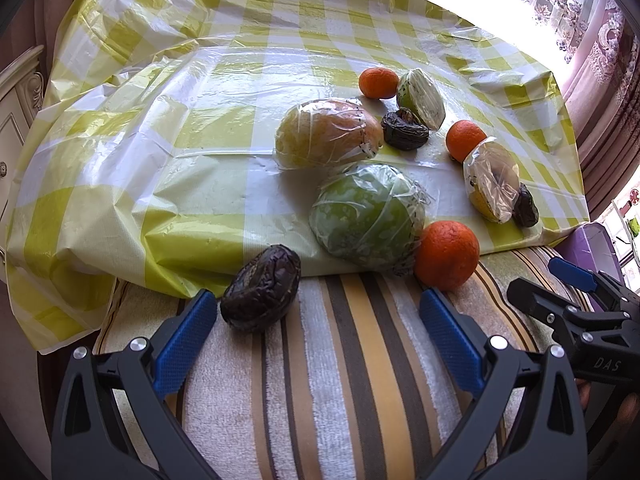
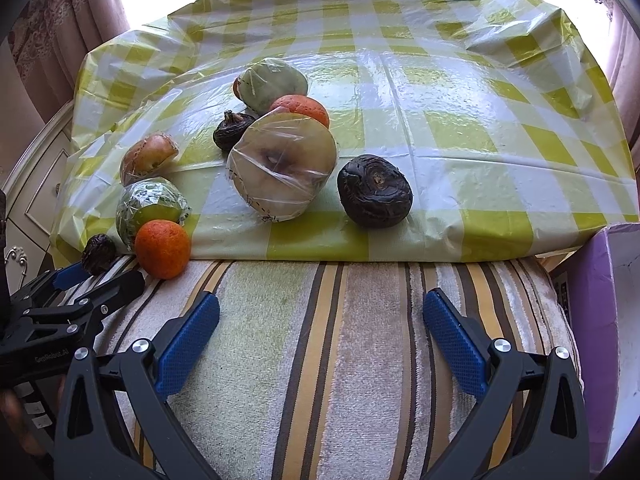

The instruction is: Organize fruits

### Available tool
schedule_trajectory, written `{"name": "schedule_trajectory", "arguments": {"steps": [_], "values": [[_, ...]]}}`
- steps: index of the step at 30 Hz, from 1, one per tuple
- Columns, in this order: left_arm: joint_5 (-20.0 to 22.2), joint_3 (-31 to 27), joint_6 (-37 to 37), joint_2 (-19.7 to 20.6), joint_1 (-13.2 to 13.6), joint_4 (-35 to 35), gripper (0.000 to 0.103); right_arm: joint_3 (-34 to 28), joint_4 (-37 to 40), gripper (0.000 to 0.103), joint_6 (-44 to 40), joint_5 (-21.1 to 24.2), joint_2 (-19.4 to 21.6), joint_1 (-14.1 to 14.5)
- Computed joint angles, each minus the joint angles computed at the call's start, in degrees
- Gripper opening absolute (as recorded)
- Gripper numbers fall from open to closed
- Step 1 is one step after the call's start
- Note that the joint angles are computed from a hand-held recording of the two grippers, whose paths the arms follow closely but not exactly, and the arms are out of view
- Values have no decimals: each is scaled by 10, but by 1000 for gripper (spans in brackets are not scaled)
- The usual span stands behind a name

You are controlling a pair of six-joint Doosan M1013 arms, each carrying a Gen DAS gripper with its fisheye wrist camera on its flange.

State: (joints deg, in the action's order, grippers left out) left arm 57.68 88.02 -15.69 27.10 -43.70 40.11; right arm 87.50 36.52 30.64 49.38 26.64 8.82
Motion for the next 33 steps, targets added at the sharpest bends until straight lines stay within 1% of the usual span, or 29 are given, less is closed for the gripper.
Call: {"name": "schedule_trajectory", "arguments": {"steps": [9,13,15,17,19,21,22,23,24,26,28,30,33], "values": [[-7,6,-6,-4,0,4,102,-3,3,99,-6,10,1,-3],[-30,23,-42,-15,-1,26,101,-5,11,99,-11,18,1,-5],[-28,28,-65,-19,-4,40,101,-5,27,99,-20,23,2,-9],[-27,31,-80,-22,-6,51,100,-9,26,99,-23,30,4,-10],[-30,37,-100,-25,-7,61,85,-12,23,99,-25,33,5,-9],[-37,43,-119,-29,-8,69,79,-15,22,99,-26,37,6,-9],[-42,49,-135,-32,-8,77,69,-17,16,99,-22,32,6,-9],[-45,53,-149,-34,-8,81,65,-20,16,99,-22,33,7,-9],[-48,58,-163,-37,-8,85,58,-21,17,99,-20,30,8,-9],[-53,64,-183,-40,-8,90,51,-27,20,99,-19,32,11,-10],[-49,66,-192,-41,-7,89,38,-34,21,98,-18,29,14,-11],[-53,70,-200,-43,-7,94,38,-38,29,98,-22,26,16,-12],[-44,65,-190,-40,-9,91,37,-47,28,98,-26,21,20,-10]]}}
